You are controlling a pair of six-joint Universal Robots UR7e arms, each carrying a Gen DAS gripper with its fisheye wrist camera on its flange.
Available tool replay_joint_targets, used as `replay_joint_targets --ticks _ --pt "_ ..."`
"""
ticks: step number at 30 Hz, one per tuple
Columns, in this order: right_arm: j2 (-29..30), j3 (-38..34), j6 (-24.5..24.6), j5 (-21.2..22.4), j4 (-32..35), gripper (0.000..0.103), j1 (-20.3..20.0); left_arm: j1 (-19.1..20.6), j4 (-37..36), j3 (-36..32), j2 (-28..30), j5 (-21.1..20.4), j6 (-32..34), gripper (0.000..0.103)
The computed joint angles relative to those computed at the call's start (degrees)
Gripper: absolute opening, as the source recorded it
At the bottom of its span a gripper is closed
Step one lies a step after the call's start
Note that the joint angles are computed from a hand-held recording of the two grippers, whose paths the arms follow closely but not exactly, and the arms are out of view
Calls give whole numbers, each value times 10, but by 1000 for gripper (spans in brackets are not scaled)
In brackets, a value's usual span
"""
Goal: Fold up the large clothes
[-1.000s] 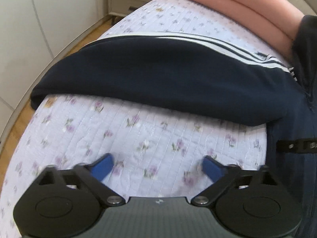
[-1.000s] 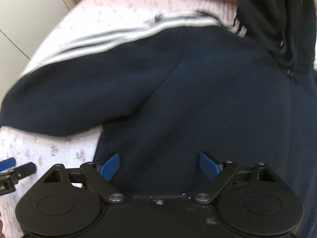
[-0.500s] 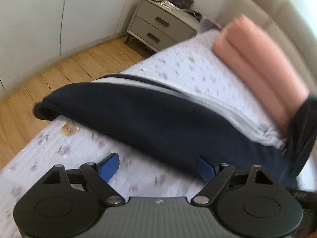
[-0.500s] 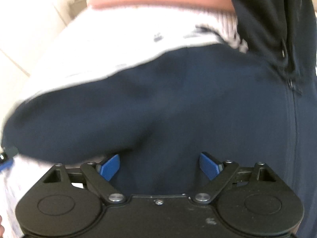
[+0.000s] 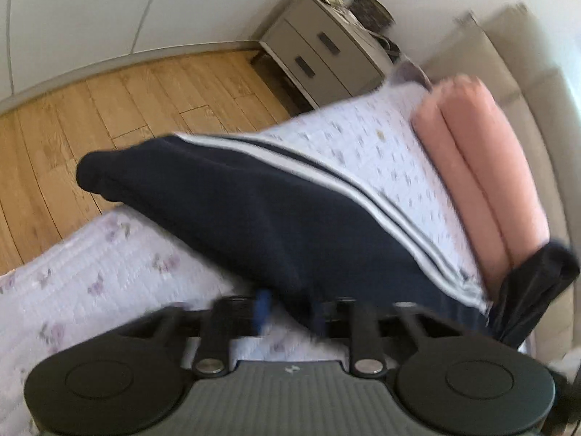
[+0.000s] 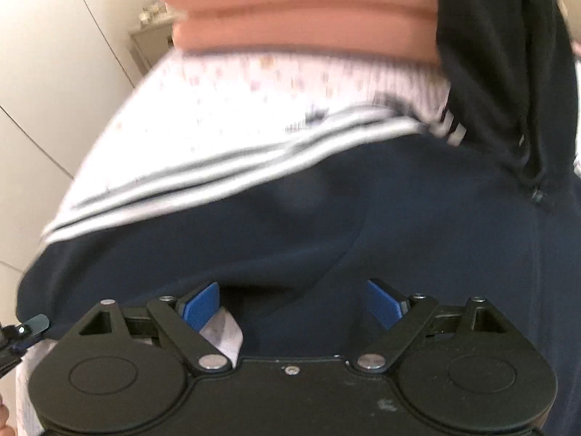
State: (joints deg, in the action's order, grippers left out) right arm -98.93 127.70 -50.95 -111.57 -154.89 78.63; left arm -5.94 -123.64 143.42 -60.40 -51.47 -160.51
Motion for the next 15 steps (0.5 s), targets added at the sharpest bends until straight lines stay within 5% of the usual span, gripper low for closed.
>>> replay_joint_targets --ticks 6,7,8,15 --pt "92 -18 -24 -1 -152 103 4 11 68 7 -4 37 -84 49" --pt "105 -22 -29 -6 -163 103 1 20 94 -2 4 43 -87 43" --pt "111 -23 -36 -9 -165 103 -4 35 130 -18 13 43 -85 10" --pt "-10 74 -113 25 -130 103 -57 59 437 -113 26 146 -186 7"
